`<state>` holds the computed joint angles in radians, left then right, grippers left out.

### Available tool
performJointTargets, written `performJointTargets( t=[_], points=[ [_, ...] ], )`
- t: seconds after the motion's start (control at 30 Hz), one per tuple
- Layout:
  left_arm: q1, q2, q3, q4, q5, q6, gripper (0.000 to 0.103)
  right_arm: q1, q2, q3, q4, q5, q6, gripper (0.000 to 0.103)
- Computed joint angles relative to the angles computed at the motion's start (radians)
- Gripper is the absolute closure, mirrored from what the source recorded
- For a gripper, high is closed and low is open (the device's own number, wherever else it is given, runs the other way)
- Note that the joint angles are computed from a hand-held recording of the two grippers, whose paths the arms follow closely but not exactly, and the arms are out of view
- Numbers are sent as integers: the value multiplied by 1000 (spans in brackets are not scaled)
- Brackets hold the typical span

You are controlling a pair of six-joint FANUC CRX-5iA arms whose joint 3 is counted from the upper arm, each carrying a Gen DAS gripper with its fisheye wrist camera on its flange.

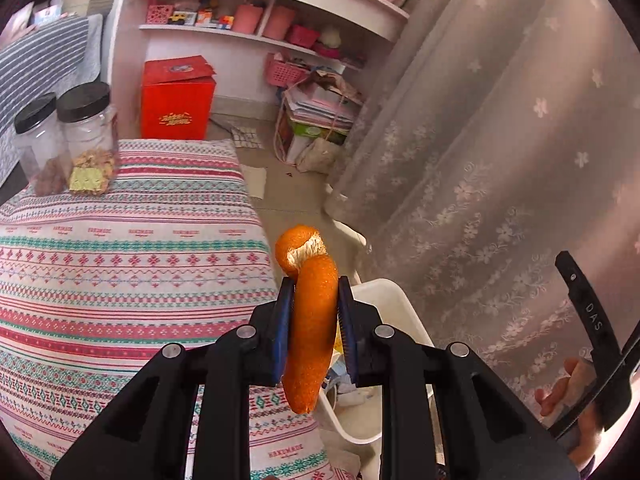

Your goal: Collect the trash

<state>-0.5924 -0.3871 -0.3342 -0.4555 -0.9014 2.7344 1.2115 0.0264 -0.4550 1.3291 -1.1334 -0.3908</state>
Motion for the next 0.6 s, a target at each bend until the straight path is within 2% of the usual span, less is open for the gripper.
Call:
performJointTargets(
  t=[0.13, 0.3, 0.47, 0.53, 0.6],
  points=[
    [-22, 95, 69, 13, 37, -25, 80, -26, -58, -42, -25, 5, -1, 7],
    [-62, 204, 183, -12, 27, -55, 79, -43, -108, -84, -40, -5, -35, 7],
    [-73, 270, 251, 8, 30, -107, 78, -53, -126, -97, -58, 4, -23, 7],
    [-84, 284, 271, -1, 14, -108, 68, -53, -132, -103, -51, 10, -20, 7],
    [-106, 286, 287, -37, -16, -85, 49, -54, -130, -102, -42, 15, -18, 7]
  ],
)
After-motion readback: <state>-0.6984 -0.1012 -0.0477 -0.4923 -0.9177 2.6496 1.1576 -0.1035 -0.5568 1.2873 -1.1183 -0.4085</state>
